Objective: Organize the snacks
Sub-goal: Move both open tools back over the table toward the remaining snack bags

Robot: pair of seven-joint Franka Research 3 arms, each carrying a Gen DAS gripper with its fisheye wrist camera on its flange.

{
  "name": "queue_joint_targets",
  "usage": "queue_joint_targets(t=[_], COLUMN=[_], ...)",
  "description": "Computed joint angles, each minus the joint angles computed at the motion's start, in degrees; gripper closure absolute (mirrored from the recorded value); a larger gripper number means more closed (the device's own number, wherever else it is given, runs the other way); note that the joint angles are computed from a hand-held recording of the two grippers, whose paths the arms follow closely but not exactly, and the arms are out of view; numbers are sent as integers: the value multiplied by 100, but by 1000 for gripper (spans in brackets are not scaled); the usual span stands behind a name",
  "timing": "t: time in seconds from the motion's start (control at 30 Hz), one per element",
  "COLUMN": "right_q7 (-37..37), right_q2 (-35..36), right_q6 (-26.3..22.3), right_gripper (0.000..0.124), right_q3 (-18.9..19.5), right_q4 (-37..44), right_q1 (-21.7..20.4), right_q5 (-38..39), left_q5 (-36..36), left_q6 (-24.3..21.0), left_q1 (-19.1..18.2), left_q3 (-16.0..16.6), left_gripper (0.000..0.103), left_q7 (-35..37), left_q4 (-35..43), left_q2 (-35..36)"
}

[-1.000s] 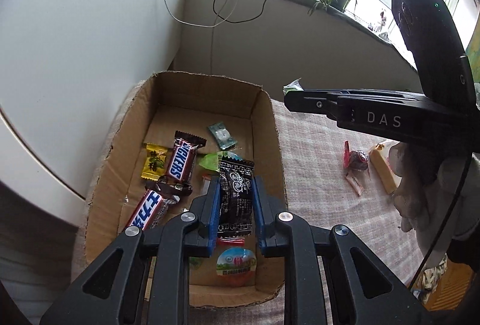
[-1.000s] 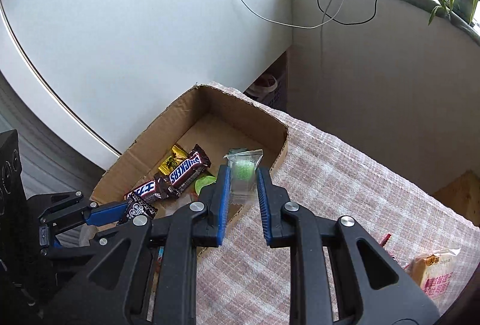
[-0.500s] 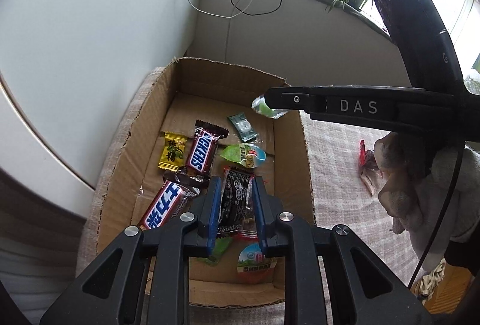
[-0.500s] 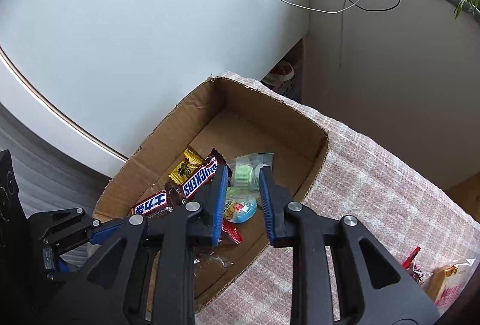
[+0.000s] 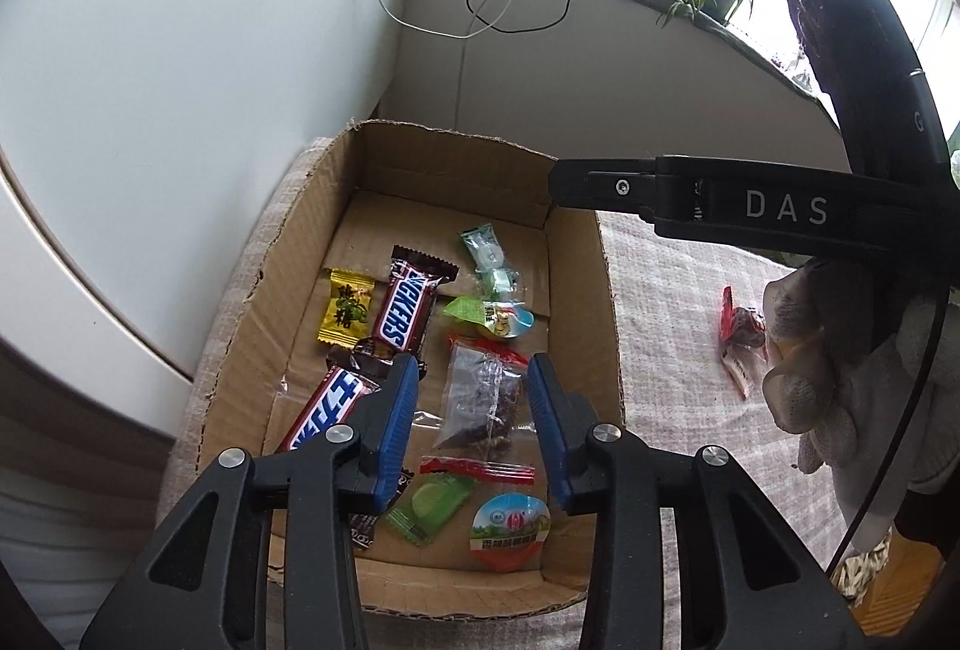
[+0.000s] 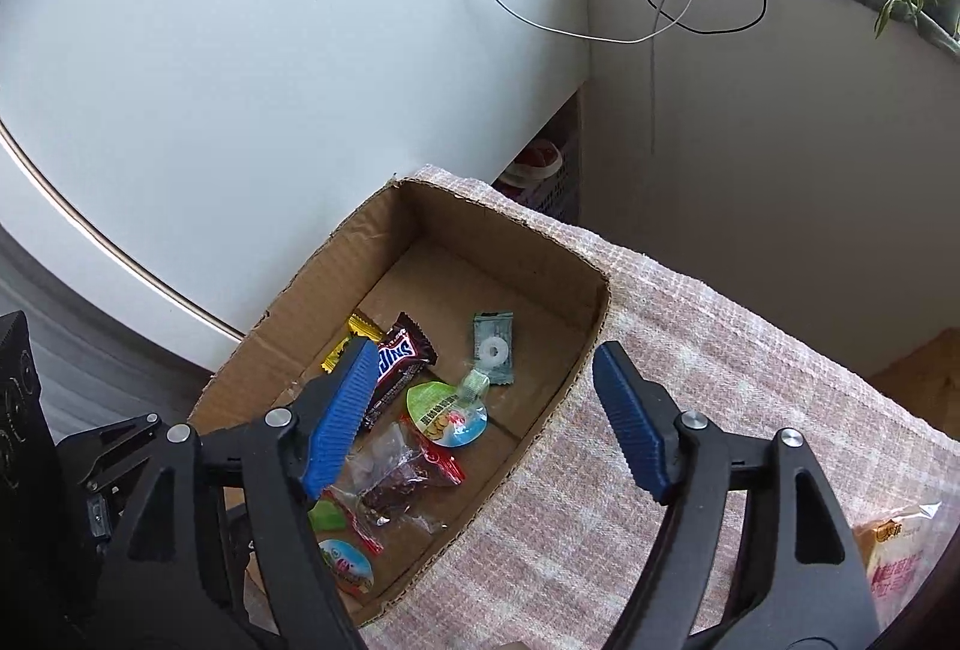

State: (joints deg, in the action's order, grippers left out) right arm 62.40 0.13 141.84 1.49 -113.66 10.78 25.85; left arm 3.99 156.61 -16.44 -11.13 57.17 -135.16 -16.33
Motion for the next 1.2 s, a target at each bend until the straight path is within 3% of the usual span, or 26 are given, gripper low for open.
queue_joint_targets(t=[0.17,0.5,0.83,0.97,1.1,1.2], right_q7=[-91,-197,-261,-610,-939,-1170], right_q2=[-235,-1123,-1671,-1765,-1774,-1710], right_q6=[21,134,59,-97,-15,58], right_gripper=[47,47,48,65,69,81], right_q3=[-105,-513,-920,-991,-892,-910], right_q4=[-192,-1104,-1838,-2059,-2294,-2360], right_q1=[-107,-587,-1103,-1127,-1111,-1063], right_q5=[147,285,252,431,341,430], left_q5=[37,-236,-851,-1308,-1772,-2121], left_q6=[32,236,264,175,53,-200], left_q1=[-39,-284,-512,-548,-475,-374], left_q3=[-41,-105,-259,-364,-519,-686], left_gripper=[62,61,61,61,61,61], left_q7=[41,416,1086,1576,2000,2400], left_q4=[134,578,1203,1571,2024,2524], left_q2=[86,493,1148,1510,1926,2351])
